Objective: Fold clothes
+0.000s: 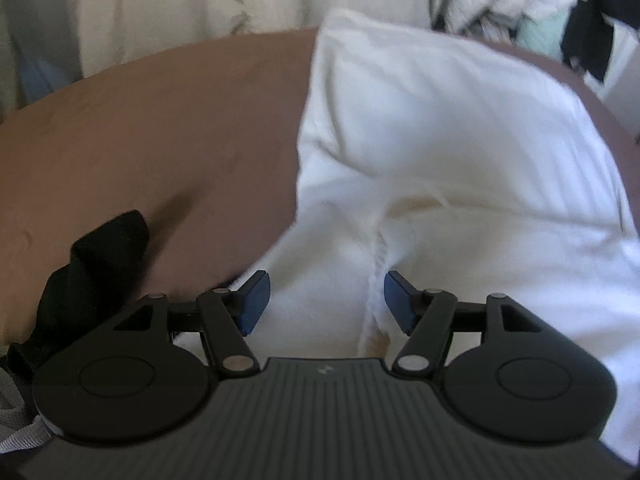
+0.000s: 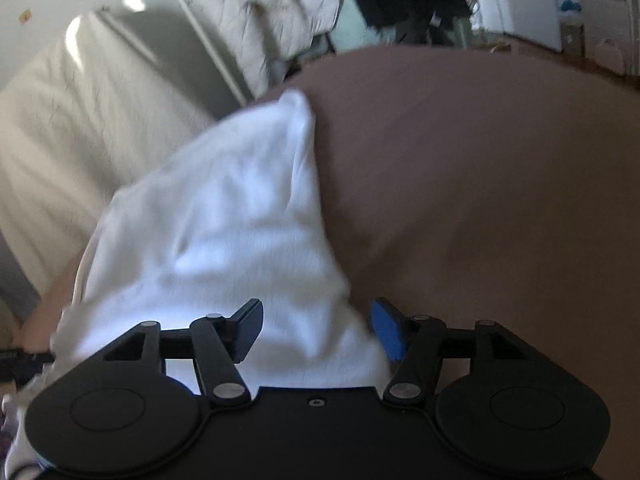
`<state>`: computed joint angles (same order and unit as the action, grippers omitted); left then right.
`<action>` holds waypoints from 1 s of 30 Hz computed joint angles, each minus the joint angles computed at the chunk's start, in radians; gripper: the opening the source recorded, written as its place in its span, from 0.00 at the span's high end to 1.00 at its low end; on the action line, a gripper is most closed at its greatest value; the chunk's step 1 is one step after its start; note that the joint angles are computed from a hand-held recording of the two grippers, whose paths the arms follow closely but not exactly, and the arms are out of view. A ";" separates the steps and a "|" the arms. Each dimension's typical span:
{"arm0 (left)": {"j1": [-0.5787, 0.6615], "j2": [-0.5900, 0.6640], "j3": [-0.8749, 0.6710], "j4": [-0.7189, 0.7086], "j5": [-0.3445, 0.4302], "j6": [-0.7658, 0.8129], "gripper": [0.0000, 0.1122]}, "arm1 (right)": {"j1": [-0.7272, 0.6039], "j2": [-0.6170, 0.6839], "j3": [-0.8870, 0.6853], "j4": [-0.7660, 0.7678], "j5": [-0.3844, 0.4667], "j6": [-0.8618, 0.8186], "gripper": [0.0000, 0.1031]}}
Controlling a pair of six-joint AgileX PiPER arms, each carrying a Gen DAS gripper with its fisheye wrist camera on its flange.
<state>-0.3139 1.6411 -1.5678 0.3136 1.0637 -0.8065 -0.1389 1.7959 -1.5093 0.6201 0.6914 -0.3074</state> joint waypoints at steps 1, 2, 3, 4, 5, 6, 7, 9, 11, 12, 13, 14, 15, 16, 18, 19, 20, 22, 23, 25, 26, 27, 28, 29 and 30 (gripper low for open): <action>0.010 -0.012 0.013 -0.005 -0.020 -0.013 0.44 | 0.002 0.036 -0.053 -0.014 0.018 0.019 0.36; 0.025 -0.025 0.029 -0.026 -0.045 -0.012 0.44 | 0.004 0.072 -0.109 -0.028 0.039 0.039 0.35; 0.039 -0.031 0.039 -0.058 -0.066 0.000 0.44 | 0.005 0.110 -0.167 -0.042 0.061 0.059 0.35; 0.053 -0.031 0.044 -0.094 -0.084 0.022 0.44 | 0.012 0.169 -0.243 -0.056 0.095 0.079 0.35; 0.061 -0.027 0.045 -0.123 -0.093 0.043 0.44 | 0.017 0.231 -0.327 -0.071 0.134 0.100 0.34; 0.064 -0.017 0.041 -0.142 -0.092 0.064 0.44 | 0.023 0.298 -0.424 -0.088 0.183 0.126 0.34; 0.062 -0.004 0.033 -0.154 -0.085 0.080 0.44 | 0.028 0.366 -0.524 -0.101 0.229 0.150 0.34; 0.046 0.022 0.014 -0.139 -0.064 0.085 0.44 | 0.041 0.471 -0.665 -0.109 0.289 0.150 0.43; 0.040 0.027 0.012 -0.130 -0.062 0.084 0.44 | 0.080 0.483 -0.651 -0.135 0.265 0.050 0.86; 0.042 0.023 0.017 -0.130 -0.067 0.082 0.44 | 0.109 0.450 -0.587 -0.177 0.194 0.020 0.87; 0.046 0.014 0.025 -0.132 -0.078 0.077 0.44 | 0.141 0.387 -0.492 -0.249 0.094 0.011 0.88; 0.051 0.008 0.033 -0.137 -0.087 0.073 0.44 | 0.159 0.337 -0.412 -0.299 0.001 0.032 0.89; 0.058 0.004 0.041 -0.143 -0.096 0.071 0.44 | 0.161 0.308 -0.358 -0.316 -0.063 0.066 0.90; 0.064 0.000 0.048 -0.150 -0.104 0.069 0.44 | 0.162 0.286 -0.324 -0.341 -0.106 0.109 0.90; 0.065 -0.002 0.052 -0.150 -0.104 0.064 0.44 | 0.167 0.326 -0.356 -0.384 -0.071 0.192 0.89; 0.053 0.003 0.047 -0.132 -0.096 0.054 0.44 | 0.171 0.354 -0.390 -0.398 -0.027 0.216 0.85; 0.036 0.010 0.040 -0.108 -0.084 0.043 0.44 | 0.181 0.362 -0.399 -0.419 -0.004 0.224 0.80; 0.004 0.033 0.013 -0.063 -0.045 0.043 0.43 | 0.207 0.326 -0.369 -0.492 0.002 0.266 0.69; -0.007 0.031 0.003 -0.051 -0.026 0.050 0.43 | 0.213 0.300 -0.364 -0.504 0.035 0.279 0.56; -0.012 -0.014 0.011 -0.067 -0.027 0.079 0.43 | 0.211 0.240 -0.353 -0.491 0.111 0.270 0.45; -0.004 -0.057 0.027 -0.095 -0.047 0.097 0.43 | 0.193 0.198 -0.330 -0.429 0.138 0.208 0.44; 0.002 -0.094 0.035 -0.117 -0.052 0.111 0.42 | 0.168 0.145 -0.291 -0.351 0.170 0.129 0.43; 0.005 -0.123 0.034 -0.130 -0.040 0.121 0.40 | 0.141 0.096 -0.261 -0.280 0.211 0.059 0.37; 0.009 -0.150 0.031 -0.143 -0.026 0.130 0.36 | 0.108 0.054 -0.230 -0.220 0.255 0.012 0.31; 0.009 -0.170 0.020 -0.144 0.007 0.128 0.32 | 0.073 0.024 -0.207 -0.160 0.297 -0.022 0.30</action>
